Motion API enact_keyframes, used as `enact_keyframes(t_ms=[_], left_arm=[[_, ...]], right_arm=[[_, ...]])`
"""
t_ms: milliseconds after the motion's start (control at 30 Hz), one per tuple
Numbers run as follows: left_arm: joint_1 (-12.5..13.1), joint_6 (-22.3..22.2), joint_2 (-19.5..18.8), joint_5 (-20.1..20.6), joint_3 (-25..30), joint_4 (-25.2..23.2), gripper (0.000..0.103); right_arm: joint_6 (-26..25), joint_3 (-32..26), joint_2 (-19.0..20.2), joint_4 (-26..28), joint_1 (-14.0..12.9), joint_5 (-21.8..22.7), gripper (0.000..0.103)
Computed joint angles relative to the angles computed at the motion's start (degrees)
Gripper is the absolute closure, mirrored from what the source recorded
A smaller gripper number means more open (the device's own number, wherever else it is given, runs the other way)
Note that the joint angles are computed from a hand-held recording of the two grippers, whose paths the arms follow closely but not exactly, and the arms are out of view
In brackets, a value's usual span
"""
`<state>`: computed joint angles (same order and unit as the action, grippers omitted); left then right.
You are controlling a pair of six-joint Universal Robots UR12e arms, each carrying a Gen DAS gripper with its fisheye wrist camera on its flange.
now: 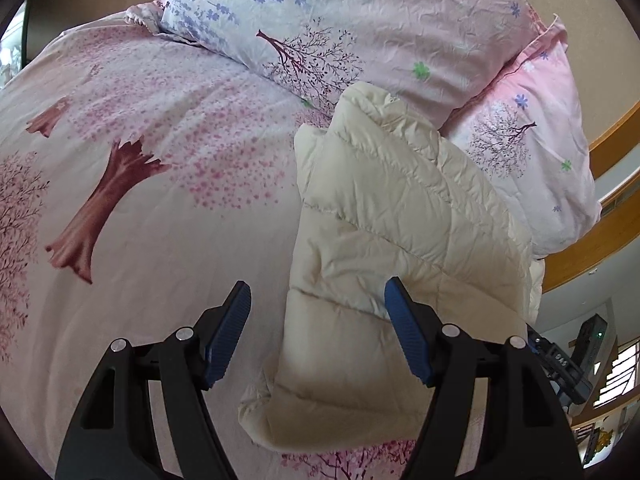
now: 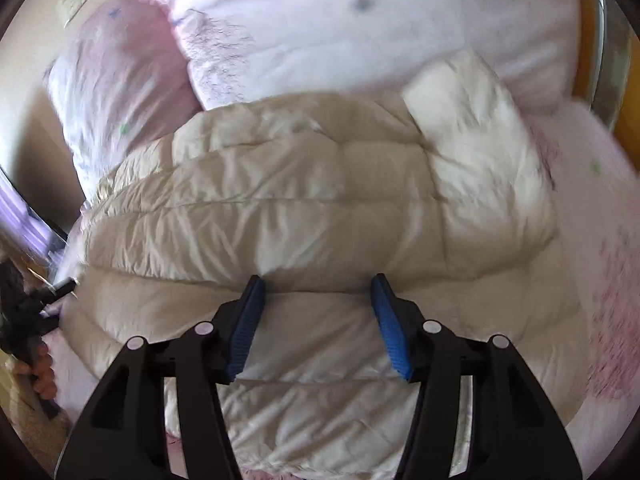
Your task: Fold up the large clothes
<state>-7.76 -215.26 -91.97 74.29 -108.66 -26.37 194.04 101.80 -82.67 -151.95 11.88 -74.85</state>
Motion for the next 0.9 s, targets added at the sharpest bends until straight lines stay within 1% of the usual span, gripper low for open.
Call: enact_keyframes(t_ms=[33, 67, 100, 133, 167, 200, 267, 300, 333, 400, 533, 567, 600, 667, 733, 833, 867, 900], left_arm=[[-0.01, -0.18, 0.59, 0.16, -0.51, 0.66, 0.033], [-0.03, -0.23, 1.08, 0.45, -0.91, 1.25, 0.033], [-0.09, -0.18, 1.74, 0.78, -1.45, 1.99, 0.033], [-0.15, -0.22, 2.41, 1.19, -2.05, 2.72, 0.033], [-0.25, -0.58, 3.47, 1.67, -3.07, 3.55, 0.033], [-0.34, -1.07, 4.12, 1.68, -3.75, 3.85, 0.032], [-0.38, -2.64, 5.3, 0.79, -5.05, 3.58, 0.032], [-0.4, -3.6, 5.75, 0.02, -5.5, 2.84, 0.032], [-0.4, -4.89, 6.15, -0.94, -5.98, 2.39, 0.032], [-0.81, -8.11, 6.88, -2.23, -7.38, 3.23, 0.032], [-2.13, -12.82, 6.9, -3.31, -8.48, 4.9, 0.032], [-2.6, -14.01, 6.48, -3.51, -8.32, 5.27, 0.032], [-2.88, -14.79, 6.12, -3.58, -8.1, 5.62, 0.032], [-3.44, -16.09, 5.21, -3.35, -7.5, 6.7, 0.032], [-3.85, -17.1, 4.27, -2.74, -6.76, 7.23, 0.032], [-4.07, -19.75, 2.84, -1.94, -5.9, 7.25, 0.034], [-3.95, -21.05, 2.35, -1.7, -5.83, 7.82, 0.037], [-3.78, -22.42, 1.97, -1.55, -5.97, 9.16, 0.039]], right_arm=[[2.57, 1.63, -1.26, -1.93, -1.41, 2.48, 0.047], [5.25, 3.43, -2.6, -4.23, -2.78, 4.36, 0.04], [9.1, 5.98, -4.44, -7.45, -4.54, 5.78, 0.032], [11.83, 7.76, -5.84, -9.0, -5.72, 5.95, 0.03], [15.16, 9.76, -7.57, -9.6, -7.25, 5.95, 0.028], [17.26, 10.94, -8.5, -9.46, -8.3, 6.61, 0.027], [21.65, 12.95, -9.83, -8.2, -10.44, 9.35, 0.027], [24.12, 14.07, -10.17, -7.61, -11.7, 12.21, 0.027], [25.53, 14.71, -10.2, -7.19, -12.14, 13.72, 0.027], [27.37, 15.38, -9.74, -6.36, -12.71, 16.28, 0.027], [30.52, 14.92, -6.85, -7.72, -12.28, 21.5, 0.027], [30.89, 14.8, -6.6, -7.74, -12.23, 21.83, 0.027], [31.91, 14.69, -6.08, -8.88, -11.93, 22.03, 0.027], [33.11, 14.68, -5.37, -11.11, -11.47, 21.7, 0.027], [34.25, 14.75, -5.08, -13.06, -11.07, 20.44, 0.025], [34.41, 14.01, -4.71, -13.65, -10.34, 18.2, 0.025], [34.04, 13.79, -4.68, -13.54, -9.99, 17.08, 0.031], [33.45, 13.75, -4.7, -13.36, -9.92, 16.62, 0.04]])
